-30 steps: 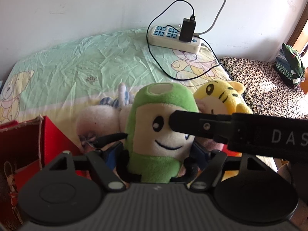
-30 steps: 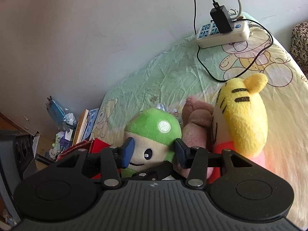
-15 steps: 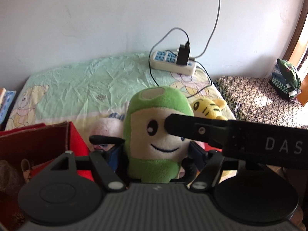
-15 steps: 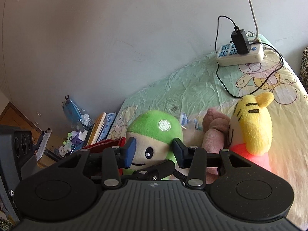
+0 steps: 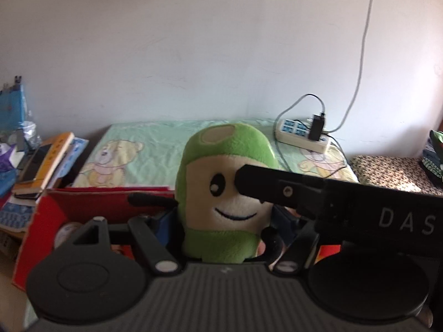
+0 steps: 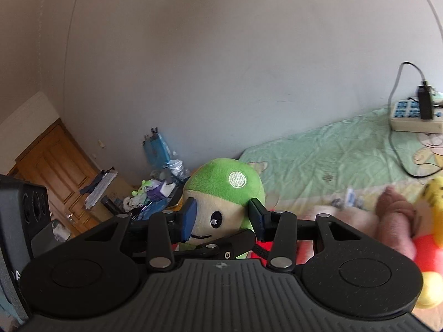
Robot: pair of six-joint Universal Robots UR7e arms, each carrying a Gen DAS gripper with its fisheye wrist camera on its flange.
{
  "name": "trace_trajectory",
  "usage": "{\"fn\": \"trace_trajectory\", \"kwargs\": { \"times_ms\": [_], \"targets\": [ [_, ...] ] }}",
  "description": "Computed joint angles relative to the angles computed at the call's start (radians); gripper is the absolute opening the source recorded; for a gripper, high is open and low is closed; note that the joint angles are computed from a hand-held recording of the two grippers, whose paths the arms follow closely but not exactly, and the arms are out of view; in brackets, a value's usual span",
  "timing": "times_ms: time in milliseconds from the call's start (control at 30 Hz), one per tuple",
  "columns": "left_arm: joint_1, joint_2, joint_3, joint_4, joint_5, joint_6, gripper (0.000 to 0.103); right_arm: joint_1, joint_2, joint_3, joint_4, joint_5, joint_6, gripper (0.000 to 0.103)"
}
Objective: Organize objects
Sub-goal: 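Carry the green doll over the red box and lower it inside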
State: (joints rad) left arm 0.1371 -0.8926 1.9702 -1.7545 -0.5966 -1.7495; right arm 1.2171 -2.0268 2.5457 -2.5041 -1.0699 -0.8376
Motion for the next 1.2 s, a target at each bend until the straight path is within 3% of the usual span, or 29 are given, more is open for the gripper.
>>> {"fn": "trace_trajectory", "kwargs": {
  "times_ms": [267, 533, 867, 1067, 1200],
  "targets": [
    [-0.027, -0.183, 0.152, 0.166, -0.081, -0.156, 0.073, 0.212, 0.239, 0.056, -0.281, -0.098, 0.156, 0.046],
    [-0.019, -0.373, 0.309, 0.233, -0.173, -0.180, 0.073, 0.395, 0.561, 0.078, -0.595, -0.197, 0.325, 0.046],
    [0.002, -0.523, 0.444, 0.207, -0.242, -0.101, 0.073, 0.468, 0.789, 0.089, -0.791, -0.268, 0.439, 0.046],
    [0.008, -0.525, 0.479, 0.168, -0.248, -0.045, 0.074, 0.489, 0.867, 0.089, -0.868, -0.331, 0.461, 0.046],
    [-0.006, -0.503, 0.481, 0.168, -0.257, -0.033, 0.077, 0.480, 0.867, 0.083, -0.843, -0.335, 0.459, 0.048]
  ]
}}
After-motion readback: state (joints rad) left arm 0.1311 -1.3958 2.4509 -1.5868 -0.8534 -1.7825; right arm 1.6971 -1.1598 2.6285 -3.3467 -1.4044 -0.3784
